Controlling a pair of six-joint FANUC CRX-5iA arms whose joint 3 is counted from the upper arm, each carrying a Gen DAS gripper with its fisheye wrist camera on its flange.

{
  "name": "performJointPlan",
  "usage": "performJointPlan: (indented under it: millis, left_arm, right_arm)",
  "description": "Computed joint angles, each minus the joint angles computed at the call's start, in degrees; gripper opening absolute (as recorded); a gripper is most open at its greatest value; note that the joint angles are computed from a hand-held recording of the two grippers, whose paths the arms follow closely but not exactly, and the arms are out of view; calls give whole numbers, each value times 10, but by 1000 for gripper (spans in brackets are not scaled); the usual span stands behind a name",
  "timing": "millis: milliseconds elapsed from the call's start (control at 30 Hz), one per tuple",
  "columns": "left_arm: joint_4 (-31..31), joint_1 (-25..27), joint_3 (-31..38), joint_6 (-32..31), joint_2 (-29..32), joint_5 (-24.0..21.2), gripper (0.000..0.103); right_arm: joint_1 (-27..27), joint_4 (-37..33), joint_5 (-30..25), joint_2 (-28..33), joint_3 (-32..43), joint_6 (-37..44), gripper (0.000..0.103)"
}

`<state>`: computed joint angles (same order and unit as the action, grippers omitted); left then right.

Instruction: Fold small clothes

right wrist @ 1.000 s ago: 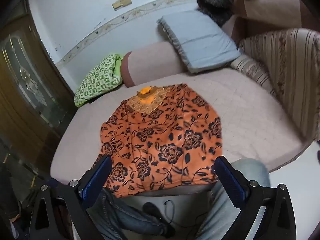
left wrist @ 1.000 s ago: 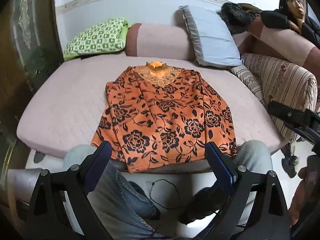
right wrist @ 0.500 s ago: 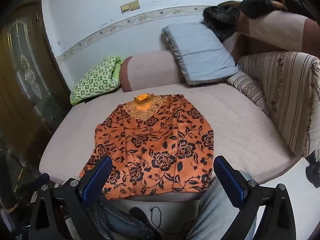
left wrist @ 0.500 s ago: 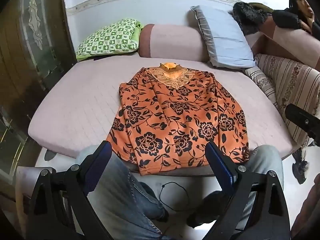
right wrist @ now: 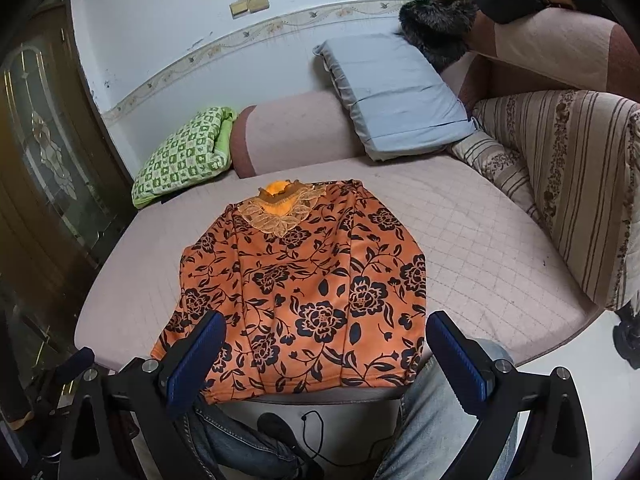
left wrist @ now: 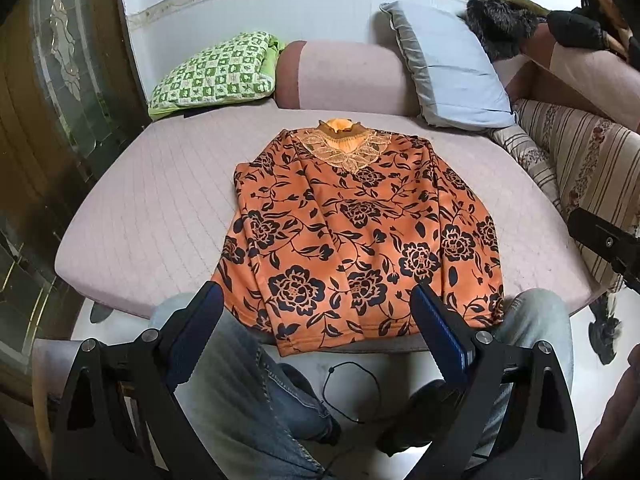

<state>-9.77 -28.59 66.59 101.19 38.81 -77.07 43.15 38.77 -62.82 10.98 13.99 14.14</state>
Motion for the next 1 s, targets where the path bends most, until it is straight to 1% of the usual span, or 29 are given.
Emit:
performJointPlan:
  millis: [267, 700, 800, 1000]
  left_arm:
    - [3, 1, 32, 1, 21, -20, 95]
    - [1, 1, 27, 3, 20, -16, 94]
    - [0, 1, 12, 7, 14, -8, 95]
    - [-1, 2, 4, 9, 10, -4, 95]
  right_arm:
    - [1, 2, -16, 16, 19, 15, 100]
    - [-2, -4, -18, 21, 25, 23, 100]
    - [-2, -4, -17, 22, 25, 22, 100]
    - [-2, -4, -12, 19, 19, 23, 100]
